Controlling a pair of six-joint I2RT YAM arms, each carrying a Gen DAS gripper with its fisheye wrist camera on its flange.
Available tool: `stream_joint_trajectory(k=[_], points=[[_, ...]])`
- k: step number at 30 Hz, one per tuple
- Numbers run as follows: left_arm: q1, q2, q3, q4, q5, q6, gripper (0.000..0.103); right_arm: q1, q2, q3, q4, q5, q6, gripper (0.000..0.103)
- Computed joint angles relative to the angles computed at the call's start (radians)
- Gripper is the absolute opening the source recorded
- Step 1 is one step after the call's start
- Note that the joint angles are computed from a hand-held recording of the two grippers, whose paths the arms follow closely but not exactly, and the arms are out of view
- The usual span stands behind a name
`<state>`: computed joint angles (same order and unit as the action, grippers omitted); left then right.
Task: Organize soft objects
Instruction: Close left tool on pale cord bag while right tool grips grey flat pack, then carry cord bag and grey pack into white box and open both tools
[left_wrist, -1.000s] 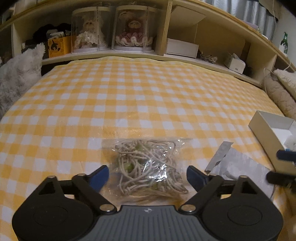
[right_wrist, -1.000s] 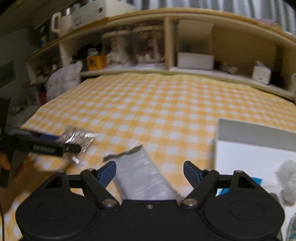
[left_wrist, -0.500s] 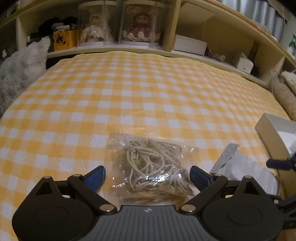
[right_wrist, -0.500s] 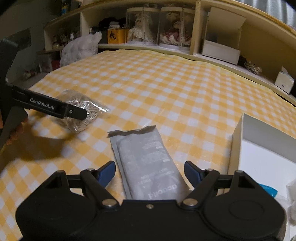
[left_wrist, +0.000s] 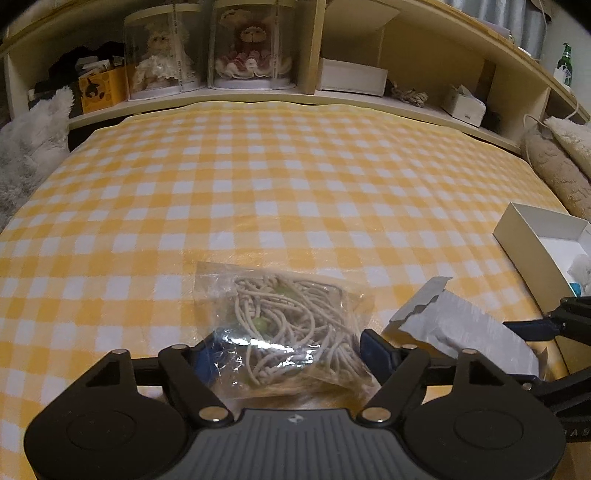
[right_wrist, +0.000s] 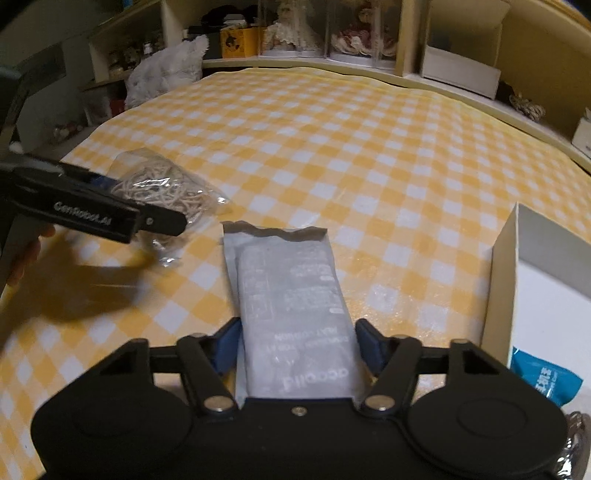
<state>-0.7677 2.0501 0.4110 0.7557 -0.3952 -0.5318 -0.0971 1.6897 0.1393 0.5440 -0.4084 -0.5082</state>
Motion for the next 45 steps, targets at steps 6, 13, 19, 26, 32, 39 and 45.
stream_joint_trajectory(k=[6, 13, 19, 26, 32, 39, 45], points=[[-0.002, -0.039, -0.027, -0.005, -0.002, -0.051, 0.071, -0.003, -0.039, -0.021, -0.005, -0.002, 0.007, 0.056], [-0.039, -0.174, -0.085, -0.040, -0.036, -0.111, 0.070, -0.021, -0.165, -0.052, -0.033, 0.011, 0.061, 0.055], [-0.105, -0.337, -0.118, -0.113, -0.089, -0.153, 0.069, -0.086, -0.412, -0.064, -0.205, -0.017, 0.076, 0.055], [-0.223, -0.512, -0.119, -0.231, -0.182, -0.197, 0.069, -0.278, -0.807, -0.032, -0.608, -0.141, 0.026, 0.054], [-0.323, -0.574, -0.062, -0.325, -0.252, -0.217, 0.069, -0.506, -0.968, 0.057, -0.898, -0.293, -0.115, 0.054], [-0.418, -0.507, 0.083, -0.365, -0.298, -0.219, 0.069, -0.876, -0.829, 0.213, -1.086, -0.481, -0.395, 0.054], [-0.446, -0.338, 0.265, -0.338, -0.254, -0.193, 0.069, -1.030, -0.664, 0.321, -1.053, -0.498, -0.450, 0.055]])
